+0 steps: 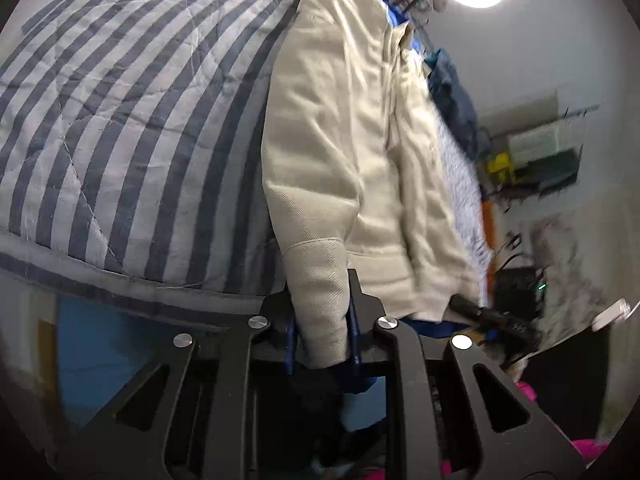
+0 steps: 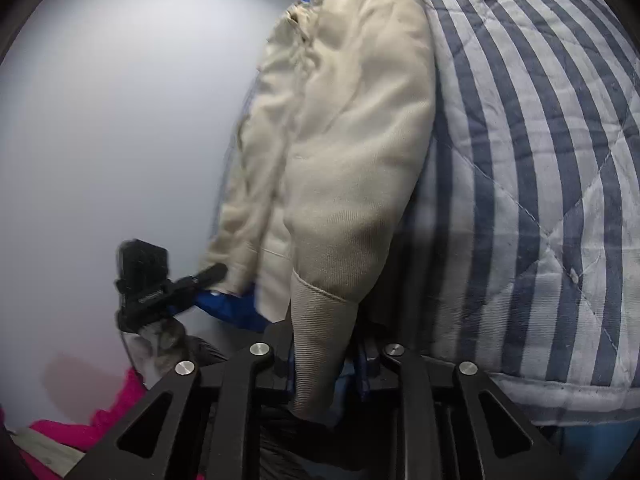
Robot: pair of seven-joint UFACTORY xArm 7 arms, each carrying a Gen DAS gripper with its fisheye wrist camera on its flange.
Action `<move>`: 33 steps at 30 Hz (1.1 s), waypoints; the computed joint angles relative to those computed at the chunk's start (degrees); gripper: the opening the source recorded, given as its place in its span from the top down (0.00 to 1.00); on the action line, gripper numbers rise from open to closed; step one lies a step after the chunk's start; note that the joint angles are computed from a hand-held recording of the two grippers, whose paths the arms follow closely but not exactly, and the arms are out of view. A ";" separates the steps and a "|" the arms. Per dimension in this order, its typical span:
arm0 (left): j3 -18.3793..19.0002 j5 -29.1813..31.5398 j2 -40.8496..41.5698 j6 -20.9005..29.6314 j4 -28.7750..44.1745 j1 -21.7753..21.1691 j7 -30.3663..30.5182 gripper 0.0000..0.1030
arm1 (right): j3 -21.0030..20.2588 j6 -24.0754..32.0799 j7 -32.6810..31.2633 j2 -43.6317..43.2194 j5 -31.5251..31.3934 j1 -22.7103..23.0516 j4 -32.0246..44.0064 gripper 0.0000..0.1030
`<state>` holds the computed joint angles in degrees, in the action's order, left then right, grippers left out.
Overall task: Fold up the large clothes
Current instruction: 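Lift the hem and cuff with the left tool and fold toward the collar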
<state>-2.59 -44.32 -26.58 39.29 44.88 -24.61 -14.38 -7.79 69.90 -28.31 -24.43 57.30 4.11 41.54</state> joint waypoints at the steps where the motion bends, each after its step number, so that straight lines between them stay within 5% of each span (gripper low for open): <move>1: 0.38 -0.77 -0.19 -0.02 0.50 -0.15 -0.02 0.83 | -0.50 0.57 -0.01 0.19 0.90 0.04 0.27 0.81; 12: 1.47 -1.89 5.85 -1.18 12.65 1.20 0.40 0.84 | -0.75 1.57 1.31 6.40 14.17 -0.68 8.96 0.82; 26: -3.33 0.56 27.80 -4.28 32.64 7.95 0.13 0.85 | 5.30 -5.96 9.36 25.70 13.46 -4.38 29.49 0.82; 31: -5.16 1.69 33.28 -4.27 36.59 10.12 -1.12 0.85 | 7.54 -5.63 13.05 31.48 15.95 -7.00 33.55 0.69; 33: -5.69 2.89 35.60 -4.04 38.46 10.78 -1.89 0.85 | 8.25 -5.98 15.34 33.67 17.76 -8.12 34.71 0.53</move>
